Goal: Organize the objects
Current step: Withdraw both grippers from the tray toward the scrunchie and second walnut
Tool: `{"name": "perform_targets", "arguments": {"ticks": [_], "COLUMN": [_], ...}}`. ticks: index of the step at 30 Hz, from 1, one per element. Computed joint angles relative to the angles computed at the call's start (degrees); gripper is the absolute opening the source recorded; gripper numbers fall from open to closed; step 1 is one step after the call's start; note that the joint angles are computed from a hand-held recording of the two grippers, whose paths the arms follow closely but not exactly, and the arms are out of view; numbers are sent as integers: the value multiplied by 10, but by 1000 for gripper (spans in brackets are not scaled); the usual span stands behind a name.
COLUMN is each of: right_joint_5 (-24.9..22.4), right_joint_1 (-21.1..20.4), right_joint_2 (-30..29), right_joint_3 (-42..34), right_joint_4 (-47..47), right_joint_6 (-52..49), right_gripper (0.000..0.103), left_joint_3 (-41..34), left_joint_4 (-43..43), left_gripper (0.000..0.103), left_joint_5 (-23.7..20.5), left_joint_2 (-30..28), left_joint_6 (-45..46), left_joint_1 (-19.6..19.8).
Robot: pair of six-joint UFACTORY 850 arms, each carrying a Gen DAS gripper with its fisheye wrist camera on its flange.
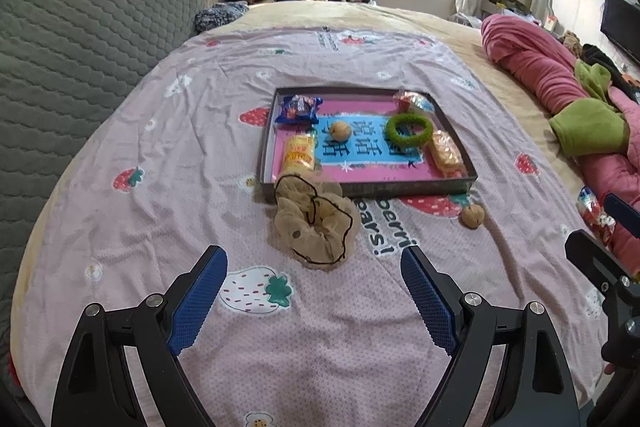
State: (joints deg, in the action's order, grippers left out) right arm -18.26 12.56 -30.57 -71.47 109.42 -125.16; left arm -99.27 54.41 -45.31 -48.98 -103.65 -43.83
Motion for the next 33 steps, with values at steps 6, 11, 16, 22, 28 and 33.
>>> {"name": "perform_targets", "arguments": {"ticks": [6, 11, 16, 22, 28, 33], "right_joint_5": [7, 18, 26, 32, 41, 50], "right_joint_1": [1, 4, 5, 7, 9, 10], "right_joint_2": [-21, -42, -60, -72, -92, -110], "right_joint_3": [-13, -27, -40, -50, -71, -88], "right_joint_4": [-5, -26, -59, -71, -92, -130], "right_joint_6": [2, 21, 51, 61, 82, 119], "right_gripper": [102, 102, 102, 102, 102, 102], "left_joint_3": [-11, -23, -29, -38, -50, -60], "left_joint_4": [-22, -36, -41, -46, -52, -64], "left_gripper": [89, 89, 89, 89, 89, 89], "left_joint_5": [18, 24, 31, 39, 49, 61], "left_joint_2": [-23, -37, -45, -54, -66, -77], "left_joint_6": [22, 37, 45, 52, 62, 74], "left_joint_1": [9, 13, 16, 19, 25, 32]}}
